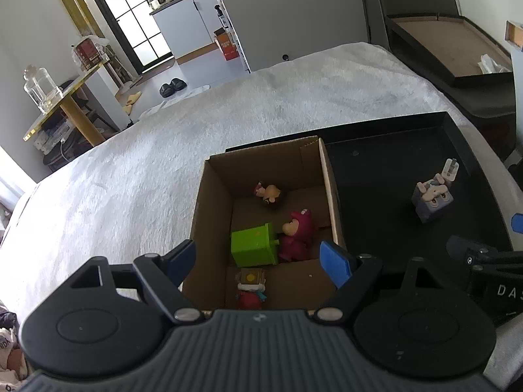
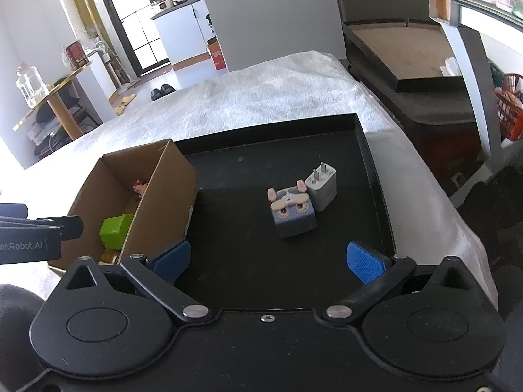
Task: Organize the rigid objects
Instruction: 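Move the right gripper back over the tray toward the bunny cube figure, then close the right gripper on the blue-and-white bunny cube figure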
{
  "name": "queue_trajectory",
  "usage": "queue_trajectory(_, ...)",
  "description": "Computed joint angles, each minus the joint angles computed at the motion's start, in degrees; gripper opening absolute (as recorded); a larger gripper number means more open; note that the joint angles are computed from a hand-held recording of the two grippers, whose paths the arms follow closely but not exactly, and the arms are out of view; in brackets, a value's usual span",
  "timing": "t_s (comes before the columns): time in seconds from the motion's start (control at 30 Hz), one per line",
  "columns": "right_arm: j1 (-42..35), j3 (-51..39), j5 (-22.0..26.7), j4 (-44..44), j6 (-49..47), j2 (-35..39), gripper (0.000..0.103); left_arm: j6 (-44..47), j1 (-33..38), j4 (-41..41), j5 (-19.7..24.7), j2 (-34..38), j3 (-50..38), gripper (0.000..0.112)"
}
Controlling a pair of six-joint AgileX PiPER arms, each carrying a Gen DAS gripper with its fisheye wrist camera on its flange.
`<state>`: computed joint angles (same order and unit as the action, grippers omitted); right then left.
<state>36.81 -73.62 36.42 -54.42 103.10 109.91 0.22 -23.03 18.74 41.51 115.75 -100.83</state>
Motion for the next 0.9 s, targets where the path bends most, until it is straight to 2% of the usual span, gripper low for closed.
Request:
queue_trajectory(0.2, -2.06, -0.65, -2.40, -0.71, -2.73, 1.67, 0.100, -0.81, -1.26, 2.19, 0.57, 2.44, -2.18, 0.082)
queue_trajectory(0.37, -4.12, -1.72, -4.57, 0.80, -6.53, 3.14, 0.094, -1.33, -2.38, 3.31, 2.20, 5.03, -5.52, 0.082)
queue_trajectory(0.5, -5.42, -2.12, -6.04, 1.26, -7.90, 3.75, 0.093, -1.11, -3.25, 3.54, 3.87, 7.38, -8.84, 0.082)
queue_trajectory(0.63, -6.76, -1.63, -8.27, -1.48, -5.77, 4.55, 0.089, -1.05, -4.25, 4.48, 5.25, 10.18, -12.59, 0.082)
queue_trajectory(0.7, -7.12, 0.28, -10.93, -7.71, -0.41, 4.72, 0.089, -0.94, -4.58, 4.95, 5.35, 11.38, -13.91, 0.082)
queue_trajectory(0.77, -6.89, -0.05, -10.43, -10.77, 1.67, 5.64, 0.089, -0.05, -4.67, 4.64, 6.04, 12.58, -15.44, 0.082)
queue_trajectory(0.9, -7.52, -3.61, -9.29, -7.05, -3.05, 8.77, 0.089, 0.52, -4.64, 4.54, 6.57, 14.42, -17.61, 0.082)
